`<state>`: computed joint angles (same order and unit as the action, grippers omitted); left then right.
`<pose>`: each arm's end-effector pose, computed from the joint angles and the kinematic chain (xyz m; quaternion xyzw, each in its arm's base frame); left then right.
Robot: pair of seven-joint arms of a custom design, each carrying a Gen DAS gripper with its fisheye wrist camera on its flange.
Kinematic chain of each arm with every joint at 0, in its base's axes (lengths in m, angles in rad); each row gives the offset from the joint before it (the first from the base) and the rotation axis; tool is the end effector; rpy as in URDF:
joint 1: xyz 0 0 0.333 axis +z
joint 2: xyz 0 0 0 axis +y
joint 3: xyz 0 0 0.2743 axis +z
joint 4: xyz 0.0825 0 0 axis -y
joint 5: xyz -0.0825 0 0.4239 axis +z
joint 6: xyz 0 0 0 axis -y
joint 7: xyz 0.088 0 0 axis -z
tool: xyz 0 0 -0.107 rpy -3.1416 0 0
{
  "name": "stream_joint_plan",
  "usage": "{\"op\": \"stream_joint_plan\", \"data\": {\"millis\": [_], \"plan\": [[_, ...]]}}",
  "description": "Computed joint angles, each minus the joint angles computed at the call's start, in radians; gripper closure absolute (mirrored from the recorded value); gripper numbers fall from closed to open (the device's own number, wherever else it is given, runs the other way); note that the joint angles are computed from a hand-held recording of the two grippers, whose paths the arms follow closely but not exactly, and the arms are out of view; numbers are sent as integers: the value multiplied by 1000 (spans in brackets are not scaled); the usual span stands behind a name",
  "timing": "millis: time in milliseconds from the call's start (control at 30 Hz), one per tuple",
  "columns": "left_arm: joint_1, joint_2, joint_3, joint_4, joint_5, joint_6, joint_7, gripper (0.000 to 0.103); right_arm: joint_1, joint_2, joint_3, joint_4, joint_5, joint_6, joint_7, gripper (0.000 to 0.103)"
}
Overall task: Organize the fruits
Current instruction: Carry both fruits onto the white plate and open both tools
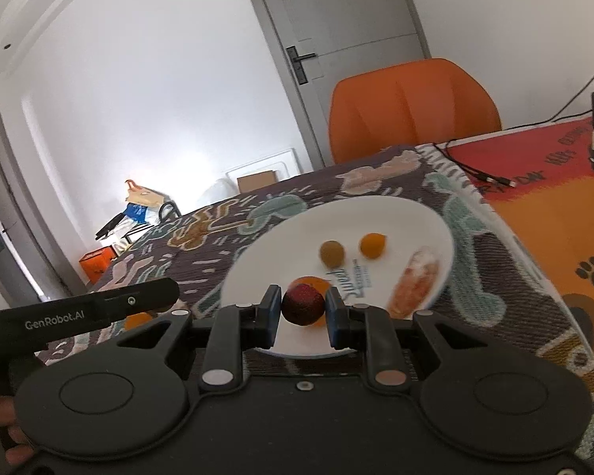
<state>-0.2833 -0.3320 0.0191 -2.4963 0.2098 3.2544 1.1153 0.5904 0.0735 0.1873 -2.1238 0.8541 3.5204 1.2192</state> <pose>0.4971 -0.1556 0.4774 -0.5963 0.6137 -0.4530 0.2503 0.4893 0.3509 0.4437 -0.6116 0.5489 -0.2003 0.5335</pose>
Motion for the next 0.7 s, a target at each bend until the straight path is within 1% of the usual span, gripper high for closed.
{"op": "stream_joint_plan", "data": {"millis": [67, 267, 300, 367, 400, 433, 467, 533, 633, 700], "plan": [[-13, 17, 6, 16, 2, -3, 6, 80, -12, -4, 0, -15, -35, 3, 42, 81], [-40, 66, 16, 65, -14, -15, 27, 80, -29, -8, -4, -31, -69, 2, 93, 80], [-35, 72, 9, 71, -17, -18, 29, 80, -23, -6, -7, -24, -40, 0, 72, 74], [-41, 85, 9, 85, -26, -24, 40, 80, -23, -6, -7, -26, -44, 7, 72, 72], [-42, 92, 7, 92, -30, -26, 46, 80, -37, -13, -2, -46, -111, 18, 127, 68], [-34, 99, -3, 98, -32, -27, 49, 80, -48, -22, 1, -65, -168, 27, 178, 66], [-30, 107, -10, 106, -36, -29, 52, 80, -47, -26, 1, -70, -166, 32, 179, 63], [-30, 119, -16, 119, -48, -32, 59, 80, -46, -34, 0, -75, -147, 30, 174, 63], [-20, 135, -33, 138, -52, -31, 72, 80, -63, -51, -1, -109, -226, 33, 269, 63], [26, 142, -79, 151, -38, -31, 58, 80, -64, -57, 0, -116, -227, 35, 276, 63]]}}
